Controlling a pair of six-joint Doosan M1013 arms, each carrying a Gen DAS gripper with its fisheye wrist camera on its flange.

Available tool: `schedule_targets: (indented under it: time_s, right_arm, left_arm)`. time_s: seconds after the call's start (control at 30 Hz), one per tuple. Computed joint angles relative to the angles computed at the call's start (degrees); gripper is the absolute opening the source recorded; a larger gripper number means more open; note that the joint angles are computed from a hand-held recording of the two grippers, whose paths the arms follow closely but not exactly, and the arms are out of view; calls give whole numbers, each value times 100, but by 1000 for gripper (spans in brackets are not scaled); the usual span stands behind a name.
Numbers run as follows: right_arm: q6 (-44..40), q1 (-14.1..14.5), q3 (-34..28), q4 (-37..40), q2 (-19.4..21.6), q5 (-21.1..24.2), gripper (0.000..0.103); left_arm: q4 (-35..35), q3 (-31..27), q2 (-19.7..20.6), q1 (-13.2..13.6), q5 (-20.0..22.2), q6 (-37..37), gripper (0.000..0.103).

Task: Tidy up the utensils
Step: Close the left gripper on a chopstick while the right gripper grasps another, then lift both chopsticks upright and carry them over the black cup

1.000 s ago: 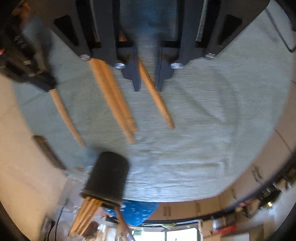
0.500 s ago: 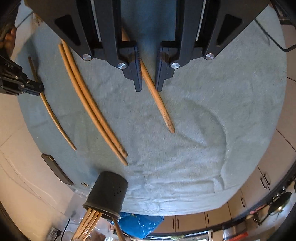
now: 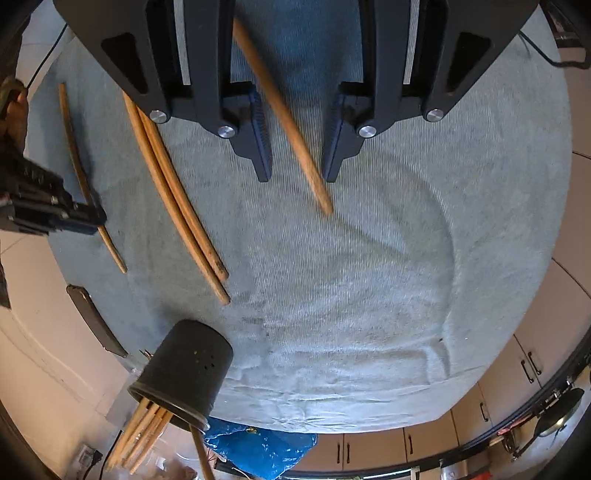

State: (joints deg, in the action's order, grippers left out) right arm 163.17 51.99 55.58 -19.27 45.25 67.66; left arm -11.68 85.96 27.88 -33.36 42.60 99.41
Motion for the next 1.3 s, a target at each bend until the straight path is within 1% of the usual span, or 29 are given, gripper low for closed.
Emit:
schedule_targets:
  time_s: [0.07, 0.13, 0.2, 0.27, 0.3, 0.33, 0.4, 0.43, 0.47, 0.57, 0.67, 0.73, 0.8, 0.83, 0.9, 0.93, 1.0, 1.2, 1.27, 1.3]
  right_arm:
    - [-172, -110, -72, 230, 23, 34, 18]
    - [-394, -190, -241, 413, 97, 193, 18]
    - [-633, -245, -518, 559, 236, 498, 18]
    - [-819, -258, -842, 581, 405, 847, 17]
    - [-885, -247, -976, 546, 479, 962, 16]
    - [-892, -235, -1060, 513, 526, 980, 10]
    - [-814, -181, -1181, 330, 599, 1073, 7]
    - [-787, -159, -1169, 272, 594, 1031, 6]
    - [-652, -121, -1011, 196, 507, 763, 6]
    - [3, 37, -560, -322, 218, 204, 6]
    - [656, 197, -176, -915, -50, -208, 6]
    - [947, 289, -71, -1279, -135, -225, 6]
    - [1277, 423, -13, -1789, -213, -127, 6]
    - [1370, 445, 24, -1933, -244, -135, 6]
    - [1633, 594, 35, -2409, -298, -7, 6]
    - [1671, 609, 54, -2527, -330, -10, 6]
    - [1872, 741, 57, -2900, -379, 83, 6]
    - [2209, 970, 47, -3515, -417, 261, 6]
    - [2216, 1025, 25, -3624, -411, 355, 6]
    - [2214, 1049, 2, -3683, -401, 395, 6]
  left_arm:
    - [-70, -137, 82, 21, 139, 0, 26]
    - [-93, -214, 120, 32, 238, 6, 26]
    - [-15, -235, 134, 6, 257, -50, 26]
    - [230, -218, 130, -65, 171, -197, 26]
    - [394, -178, 113, -114, 75, -293, 25]
    - [482, -147, 98, -135, 6, -338, 11]
    - [494, -39, 24, -167, -116, -448, 7]
    - [380, 40, -42, -158, -227, -488, 7]
    - [235, 132, -117, -144, -392, -429, 7]
    - [-379, 506, -482, -99, -1051, 158, 7]
    - [-876, 752, -768, -44, -1418, 614, 7]
    - [-1291, 873, -932, 3, -1555, 923, 7]
    - [-1643, 994, -1068, 48, -1695, 1191, 7]
    - [-1751, 1015, -1104, 53, -1746, 1271, 7]
    - [-2113, 1129, -1227, 54, -1936, 1589, 7]
    - [-2294, 1207, -1309, 47, -2049, 1754, 7]
    - [-2618, 1375, -1493, 42, -2244, 2048, 7]
    - [-3142, 1705, -1812, -6, -2761, 2613, 7]
    - [-3153, 1810, -1897, -60, -3026, 2686, 7]
    - [-3153, 1849, -1946, -72, -3094, 2714, 7]
